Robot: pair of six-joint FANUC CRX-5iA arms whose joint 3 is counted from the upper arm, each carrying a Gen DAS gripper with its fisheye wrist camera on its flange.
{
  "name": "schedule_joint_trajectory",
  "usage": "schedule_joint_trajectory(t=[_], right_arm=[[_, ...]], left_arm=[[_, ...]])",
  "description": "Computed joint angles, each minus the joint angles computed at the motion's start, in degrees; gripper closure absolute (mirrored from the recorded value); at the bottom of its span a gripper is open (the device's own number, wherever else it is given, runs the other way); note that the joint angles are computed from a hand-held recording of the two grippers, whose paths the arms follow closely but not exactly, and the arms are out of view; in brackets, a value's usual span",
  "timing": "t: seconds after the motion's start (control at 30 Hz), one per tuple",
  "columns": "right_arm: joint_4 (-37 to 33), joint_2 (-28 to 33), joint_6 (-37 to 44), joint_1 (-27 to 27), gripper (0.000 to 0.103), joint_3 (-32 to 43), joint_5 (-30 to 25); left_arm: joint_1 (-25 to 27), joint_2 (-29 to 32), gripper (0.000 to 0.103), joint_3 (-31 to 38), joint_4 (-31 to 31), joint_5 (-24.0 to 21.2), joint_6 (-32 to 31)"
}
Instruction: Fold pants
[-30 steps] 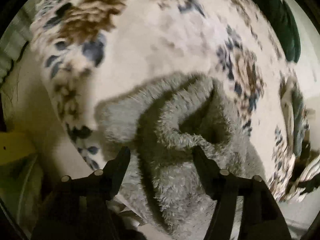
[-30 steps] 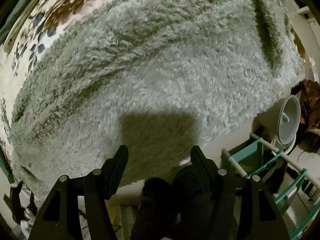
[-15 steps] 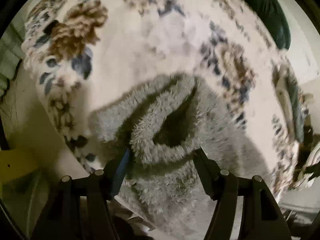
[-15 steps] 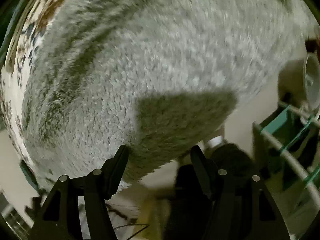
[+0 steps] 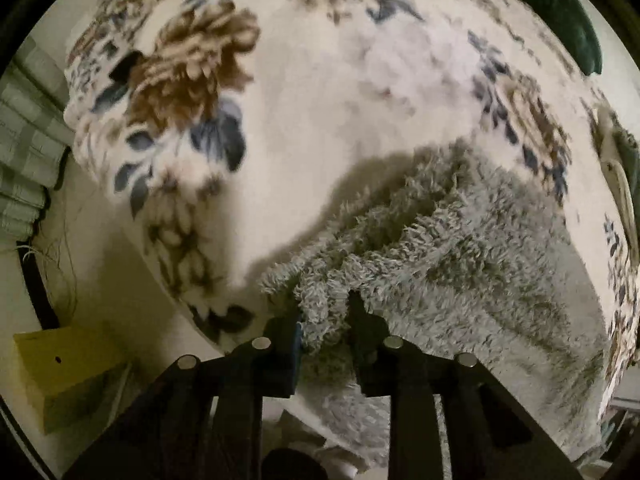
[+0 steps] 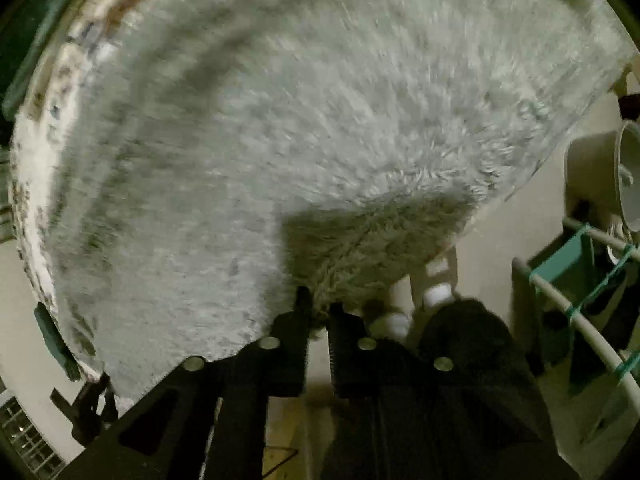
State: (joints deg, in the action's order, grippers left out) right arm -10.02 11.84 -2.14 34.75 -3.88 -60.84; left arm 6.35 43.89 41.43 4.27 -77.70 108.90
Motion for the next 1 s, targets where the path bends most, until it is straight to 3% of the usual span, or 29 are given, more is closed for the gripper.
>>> schedule_joint_trajectory(t=[0.1,0.17,0.2,0.3,0.4,0.57,0.6,0.63,0.8,0.9,0.97,1.0], right_arm=[[-0.88,-1.91,0.7,-0.17,0.059,-1.27,1.77],[2.9,-5.0,-1.46,0.91,0.05,-3.52,2.06],[6.02,-6.53,-3.36,1.64,0.047,-4.27,1.22],[15.85,-10.33,-8.56,2.64,0.036,-6.29,-3.76],[24.65,-12.71,-11.8,0.25,0.028,-8.42,-12.12],[26.55,-13.25,-8.11,-10.08,0.031,-12.91,-9.93],[25.52,-13.51,-7.45,-12.03,0.067,-13.82,-8.41],[25.41,-15.32,-9.78,-12.78,0.093,-15.56,-7.29],[27.53,-27.94,-25.44,-9.94,0.093,-24.44,-5.86],[25.69,-34.49,-24.94,-9.79,0.092,-28.95,-2.1],[21.46,-36.39,-18.73,-13.23,0.072,-29.95,-1.6],[19.89,-37.58,-17.4,-14.35,0.056,-30.72,-1.93]], left_arm=[[-1.14,-0.12,0.08,3.16,-1.56,-3.12,-0.85],[-2.87,-1.57,0.068,5.05,-5.38,-4.71,-1.42],[-3.62,-2.32,0.058,5.59,-6.81,-5.08,-1.73],[-5.76,-3.8,0.014,7.4,-11.06,-6.63,-2.18],[-8.17,-3.42,0.013,10.49,-14.19,-8.65,-1.64],[-11.88,-0.83,0.013,14.24,-14.24,-12.47,-1.43],[-12.93,0.4,0.013,15.98,-14.19,-13.71,-1.65],[-13.9,0.98,0.013,16.65,-14.04,-14.07,-1.95],[-18.17,4.56,0.013,21.55,-11.67,-17.52,-2.88],[-20.57,6.92,0.013,24.4,-10.12,-19.29,-4.39],[-21.93,8.76,0.013,26.59,-8.94,-20.73,-5.46],[-22.39,9.7,0.013,27.98,-8.62,-21.66,-5.72]])
